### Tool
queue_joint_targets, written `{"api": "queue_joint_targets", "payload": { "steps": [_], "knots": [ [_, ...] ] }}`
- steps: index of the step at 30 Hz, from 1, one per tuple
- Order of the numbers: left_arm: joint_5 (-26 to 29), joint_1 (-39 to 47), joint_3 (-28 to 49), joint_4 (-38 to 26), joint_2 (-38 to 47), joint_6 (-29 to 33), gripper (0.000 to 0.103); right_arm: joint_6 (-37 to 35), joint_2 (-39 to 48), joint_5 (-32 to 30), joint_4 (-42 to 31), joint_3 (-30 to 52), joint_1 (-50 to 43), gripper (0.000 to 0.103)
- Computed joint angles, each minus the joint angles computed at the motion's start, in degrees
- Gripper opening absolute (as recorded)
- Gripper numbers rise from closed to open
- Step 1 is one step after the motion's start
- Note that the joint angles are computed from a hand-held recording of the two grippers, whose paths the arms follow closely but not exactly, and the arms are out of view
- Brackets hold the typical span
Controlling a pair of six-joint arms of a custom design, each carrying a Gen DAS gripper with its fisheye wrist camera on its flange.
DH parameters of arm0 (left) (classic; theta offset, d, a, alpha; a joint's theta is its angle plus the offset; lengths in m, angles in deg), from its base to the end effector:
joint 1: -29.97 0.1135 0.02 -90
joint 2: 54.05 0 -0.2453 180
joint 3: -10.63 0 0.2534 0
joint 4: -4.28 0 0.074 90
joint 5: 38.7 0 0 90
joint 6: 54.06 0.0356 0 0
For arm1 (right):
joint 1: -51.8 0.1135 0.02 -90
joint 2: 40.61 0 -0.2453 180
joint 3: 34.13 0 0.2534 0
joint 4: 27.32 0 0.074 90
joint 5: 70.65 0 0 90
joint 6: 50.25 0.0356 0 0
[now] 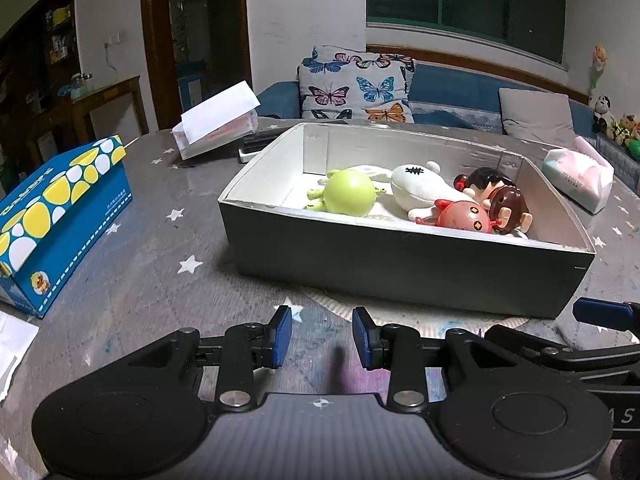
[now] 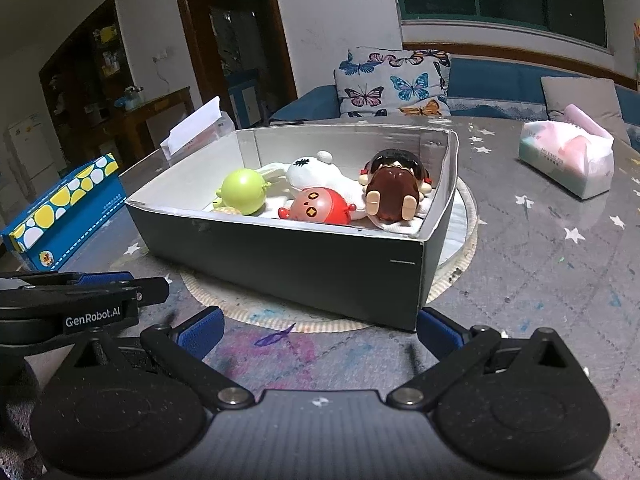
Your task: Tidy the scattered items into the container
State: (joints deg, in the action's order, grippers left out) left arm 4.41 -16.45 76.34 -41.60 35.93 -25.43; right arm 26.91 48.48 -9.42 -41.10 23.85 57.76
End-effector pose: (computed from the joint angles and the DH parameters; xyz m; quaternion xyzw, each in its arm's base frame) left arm 0.2148 -0.1880 0.1622 -0.1856 0.8871 0.1032 0.4098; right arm 0.3042 0.0490 0.1536 -0.2401 0.8670 0.2067 0.3846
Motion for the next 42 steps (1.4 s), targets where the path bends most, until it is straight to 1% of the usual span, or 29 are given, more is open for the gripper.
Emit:
{"api": "queue_joint_targets", "payload": {
  "steps": [9, 15, 24, 38, 42],
  "knots": [
    [1.0, 2.0, 1.2, 1.9, 1.4, 3.6, 0.036, 1.2, 2.0, 1.4, -0.4, 2.1, 0.8, 0.103],
    [2.2, 3.3, 1.6, 2.6, 2.3, 5.0, 0.036, 2.4, 3.2, 2.9, -0.9, 3.4, 1.3, 0.103],
    [2.5, 4.3, 1.6, 4.1, 2.2, 7.1, 0.036, 3.3, 4.1, 4.6, -1.6, 4.6, 1.8, 0.103],
    [3.2, 5.1, 2.8, 4.9, 3.6, 8.4, 0.036, 3.9, 5.4, 5.1, -2.4, 6.0, 1.8, 0.103],
    [3.4, 5.3, 2.6, 6.1, 3.4, 9.1, 0.036, 4.0, 5.7, 5.1, -2.5, 6.3, 1.8, 0.103]
  ]
}}
